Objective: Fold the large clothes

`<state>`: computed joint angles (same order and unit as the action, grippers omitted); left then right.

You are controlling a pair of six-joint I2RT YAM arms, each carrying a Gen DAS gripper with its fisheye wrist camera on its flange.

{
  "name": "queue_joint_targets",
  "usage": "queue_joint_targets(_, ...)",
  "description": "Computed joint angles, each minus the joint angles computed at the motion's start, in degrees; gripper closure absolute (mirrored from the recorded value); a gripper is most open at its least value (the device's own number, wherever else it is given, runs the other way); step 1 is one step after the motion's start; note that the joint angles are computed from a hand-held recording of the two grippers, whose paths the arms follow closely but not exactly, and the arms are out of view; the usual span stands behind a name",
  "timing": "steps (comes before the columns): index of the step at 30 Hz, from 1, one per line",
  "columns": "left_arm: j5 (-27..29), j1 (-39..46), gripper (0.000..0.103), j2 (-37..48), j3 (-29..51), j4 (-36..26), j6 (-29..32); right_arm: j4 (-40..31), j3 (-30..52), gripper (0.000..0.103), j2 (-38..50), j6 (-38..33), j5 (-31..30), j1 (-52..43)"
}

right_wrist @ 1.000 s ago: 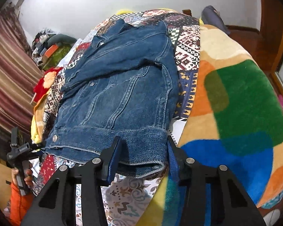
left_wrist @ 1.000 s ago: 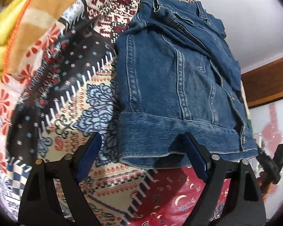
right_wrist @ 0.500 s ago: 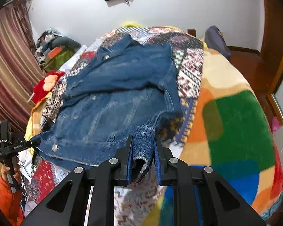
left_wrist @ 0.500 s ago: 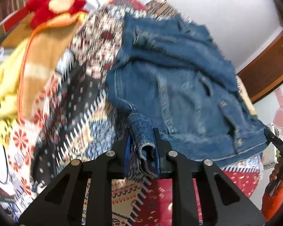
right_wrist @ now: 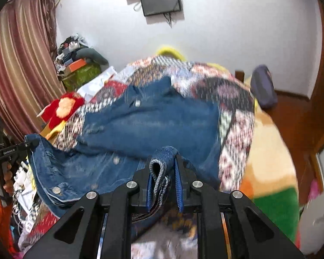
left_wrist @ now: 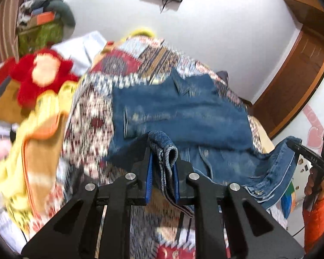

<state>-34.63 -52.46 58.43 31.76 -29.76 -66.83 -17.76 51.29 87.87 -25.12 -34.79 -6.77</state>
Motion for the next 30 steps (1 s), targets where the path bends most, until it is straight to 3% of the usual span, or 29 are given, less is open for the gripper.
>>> queue_joint_targets(5, 6.5, 14.7, 0.087, 1.8, 2.9, 6.8, 15.1, 4.0, 10.2, 0.089, 7.3, 5.2, 2.8, 4.1)
queue_joint_targets(10, 13.4, 26.8, 0.088, 8.3, 6.5, 14.9, 25.5, 6.8, 22.4, 0.089, 17.2, 8.7, 9.1, 8.6)
queue_joint_targets(15, 20.9, 38.6, 0.088, 22.7, 13.2, 23.0, 32.4, 4.5, 40.6, 0.089, 32.0, 10.0, 17.0, 13.2)
queue_joint_targets(20, 26.7, 45.5, 0.088, 40.2, 23.0, 24.8, 32.9, -1.1, 61.6, 0.089, 49.9, 9.4, 24.7, 17.3)
queue_joint_targets(25, 33.2, 50.0, 0.087, 53.9, 29.5, 25.5, 28.4, -13.3, 89.2, 0.088, 70.2, 11.3, 29.7, 18.9)
queue_joint_targets(27, 35.5, 51.3, 0.086, 59.0, 31.1, 26.2, 27.1, -13.9, 94.9, 0.089, 75.0, 10.6, 33.7, 19.3)
queue_joint_targets(30, 36.8, 52.0, 0.08, 62.0, 30.1, 29.5, 26.2, -11.4, 97.2, 0.088, 77.9, 8.8, 42.5, 19.1)
